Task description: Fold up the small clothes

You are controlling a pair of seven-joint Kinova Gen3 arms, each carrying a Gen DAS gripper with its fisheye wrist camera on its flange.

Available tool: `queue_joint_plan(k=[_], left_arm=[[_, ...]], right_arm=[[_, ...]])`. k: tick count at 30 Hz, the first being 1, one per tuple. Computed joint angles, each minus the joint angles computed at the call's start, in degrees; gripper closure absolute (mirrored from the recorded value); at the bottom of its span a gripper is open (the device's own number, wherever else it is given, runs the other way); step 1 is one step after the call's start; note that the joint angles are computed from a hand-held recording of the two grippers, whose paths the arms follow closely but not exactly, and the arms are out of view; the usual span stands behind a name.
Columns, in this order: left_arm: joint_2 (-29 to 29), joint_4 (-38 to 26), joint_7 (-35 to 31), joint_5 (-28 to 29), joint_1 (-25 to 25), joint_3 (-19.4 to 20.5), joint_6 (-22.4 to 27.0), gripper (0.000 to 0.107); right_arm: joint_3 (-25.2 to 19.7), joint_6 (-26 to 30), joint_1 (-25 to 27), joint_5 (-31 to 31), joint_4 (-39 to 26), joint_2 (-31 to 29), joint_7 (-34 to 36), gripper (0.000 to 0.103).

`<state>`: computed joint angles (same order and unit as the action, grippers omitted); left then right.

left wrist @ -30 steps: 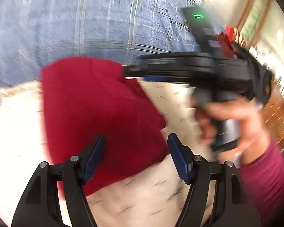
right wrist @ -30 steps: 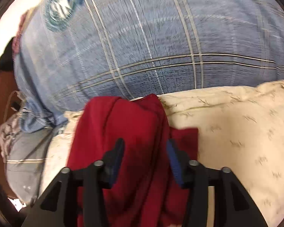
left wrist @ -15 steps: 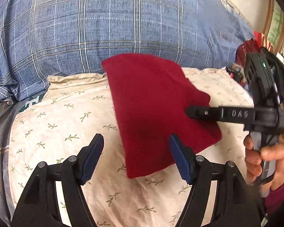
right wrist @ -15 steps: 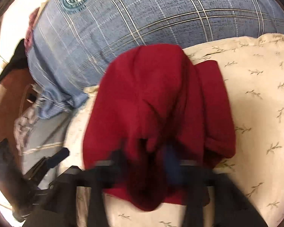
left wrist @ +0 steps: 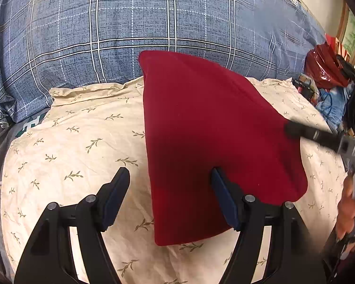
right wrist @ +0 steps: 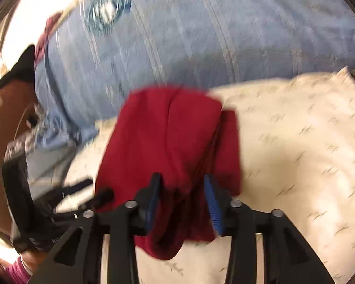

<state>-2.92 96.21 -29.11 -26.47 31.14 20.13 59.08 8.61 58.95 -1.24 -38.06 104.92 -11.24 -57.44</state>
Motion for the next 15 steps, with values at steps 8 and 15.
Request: queue_joint_plan(k=[8,15], left_arm=[[0.32,0.16,1.69,-0.13,0.03,-0.2,-0.29,0.032],[0.96,-0.15,2.95,-0.3,-0.29,-0.73,-2.0,0.029]], right_arm=[[-6.35,-3.62,0.24,3.32,-7.23,11.25,-9.98,0.061],[-12.31,-16.02,-3.16,15.83,-6.67,9.98,-11.35,0.094]])
